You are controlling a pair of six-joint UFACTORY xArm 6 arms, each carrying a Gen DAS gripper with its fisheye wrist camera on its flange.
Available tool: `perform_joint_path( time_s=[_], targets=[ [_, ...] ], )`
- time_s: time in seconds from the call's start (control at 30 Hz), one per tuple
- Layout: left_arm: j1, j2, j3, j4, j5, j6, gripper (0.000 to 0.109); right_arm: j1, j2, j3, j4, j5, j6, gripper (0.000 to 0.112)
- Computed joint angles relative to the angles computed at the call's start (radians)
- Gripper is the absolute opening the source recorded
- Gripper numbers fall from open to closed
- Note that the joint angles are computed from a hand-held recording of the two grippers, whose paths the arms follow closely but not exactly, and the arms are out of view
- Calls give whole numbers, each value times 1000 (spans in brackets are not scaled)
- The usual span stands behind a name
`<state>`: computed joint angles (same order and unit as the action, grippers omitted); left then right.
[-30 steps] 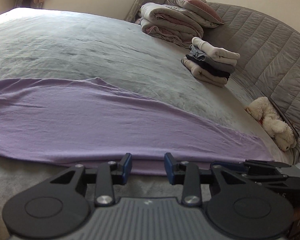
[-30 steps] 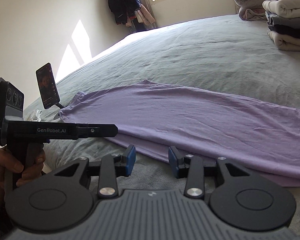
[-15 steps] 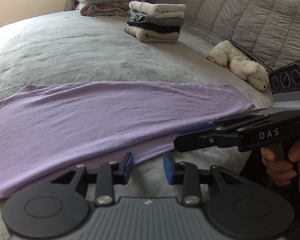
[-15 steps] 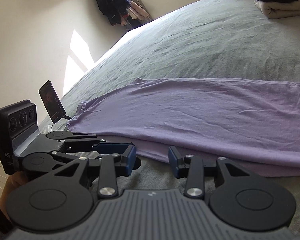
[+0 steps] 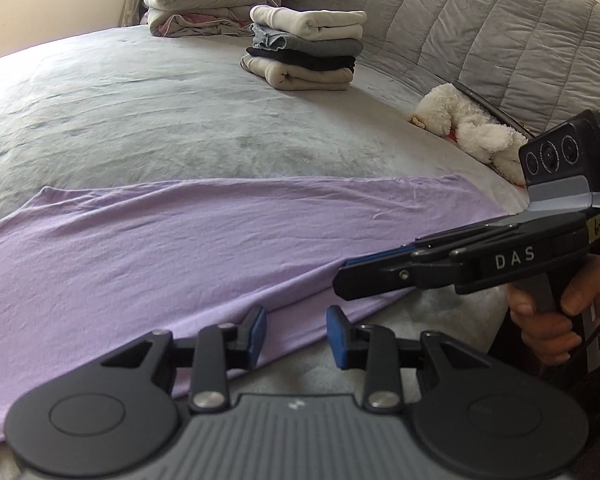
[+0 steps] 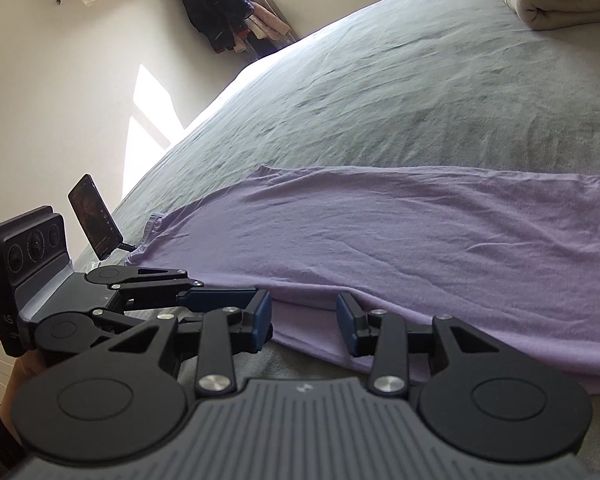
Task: Fold clothes
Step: 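Pinch the lavender strip edge with the right gripper while the left gripper hovers beside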
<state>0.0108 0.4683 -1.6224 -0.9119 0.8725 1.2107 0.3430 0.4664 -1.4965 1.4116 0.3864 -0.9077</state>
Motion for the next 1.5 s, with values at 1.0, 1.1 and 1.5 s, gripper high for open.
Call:
perform_joint_path(
  time_s=[1.0,1.1,1.5],
  targets=[
    [-35,-48,97,-158,-168,274,33,1,15,-54,-506,-11,12,0],
    [-62,-97,164,-236,-243,432,33,-23,9,-72,-444,68,24,0],
    [-168,-140,274,-334,-529,771,32,-73,7,-99,-343,195,85,0]
  ],
)
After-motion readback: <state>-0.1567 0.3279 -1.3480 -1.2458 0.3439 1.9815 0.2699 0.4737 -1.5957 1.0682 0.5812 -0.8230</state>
